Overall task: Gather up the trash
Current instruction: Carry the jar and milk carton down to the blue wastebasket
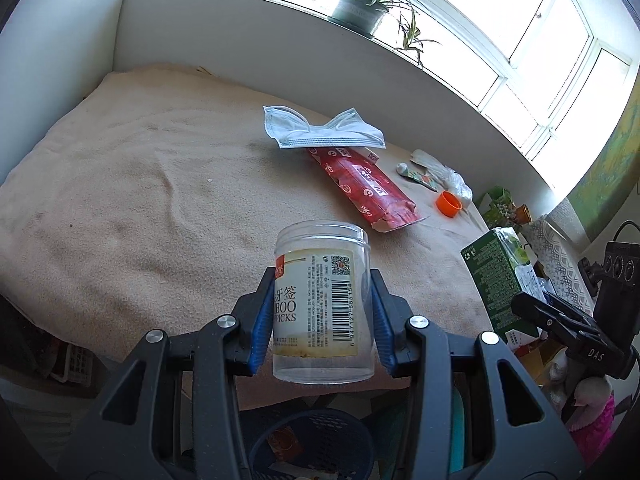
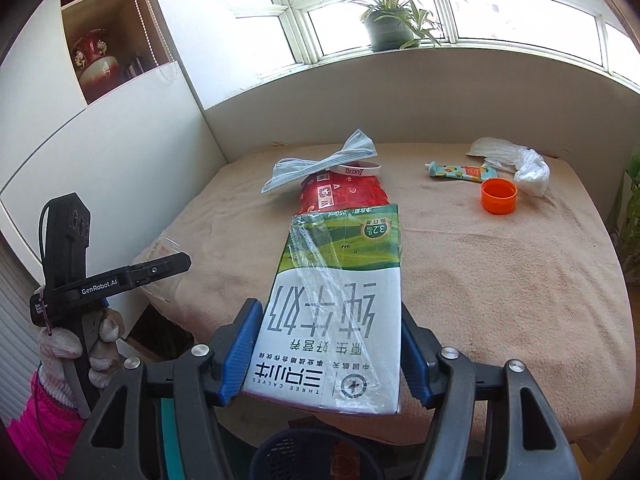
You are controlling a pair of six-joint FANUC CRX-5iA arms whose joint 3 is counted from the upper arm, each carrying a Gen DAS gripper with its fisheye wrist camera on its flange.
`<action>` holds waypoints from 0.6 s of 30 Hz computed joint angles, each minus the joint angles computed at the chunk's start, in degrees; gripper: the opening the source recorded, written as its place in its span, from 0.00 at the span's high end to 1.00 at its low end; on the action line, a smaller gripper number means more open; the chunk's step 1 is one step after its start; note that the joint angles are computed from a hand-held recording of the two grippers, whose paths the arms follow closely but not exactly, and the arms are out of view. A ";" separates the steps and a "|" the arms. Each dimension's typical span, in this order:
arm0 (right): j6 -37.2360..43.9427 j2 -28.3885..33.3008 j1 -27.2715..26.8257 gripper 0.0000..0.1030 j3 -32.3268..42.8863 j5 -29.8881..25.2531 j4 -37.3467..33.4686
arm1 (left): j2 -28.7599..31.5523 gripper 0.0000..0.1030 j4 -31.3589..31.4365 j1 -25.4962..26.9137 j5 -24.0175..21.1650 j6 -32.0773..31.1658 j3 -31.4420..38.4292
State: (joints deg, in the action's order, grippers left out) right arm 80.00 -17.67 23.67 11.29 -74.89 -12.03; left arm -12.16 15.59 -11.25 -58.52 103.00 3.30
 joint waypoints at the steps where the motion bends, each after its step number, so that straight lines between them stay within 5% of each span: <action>1: -0.27 -0.61 0.61 0.35 -0.48 0.53 0.74 | -0.36 0.58 0.03 -0.26 0.11 0.05 -0.25; 10: -2.87 -5.67 7.41 0.35 -5.06 3.91 8.04 | -2.94 0.58 -1.57 -3.42 -0.10 1.70 -2.19; 18: -3.51 -9.51 9.07 0.35 -8.27 3.71 7.54 | -4.38 0.58 -6.08 -7.39 -1.21 5.27 -3.19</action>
State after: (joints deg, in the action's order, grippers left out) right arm 76.49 -27.19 32.74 3.02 -71.17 -4.49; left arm -16.54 9.50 -18.64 -59.73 108.28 0.11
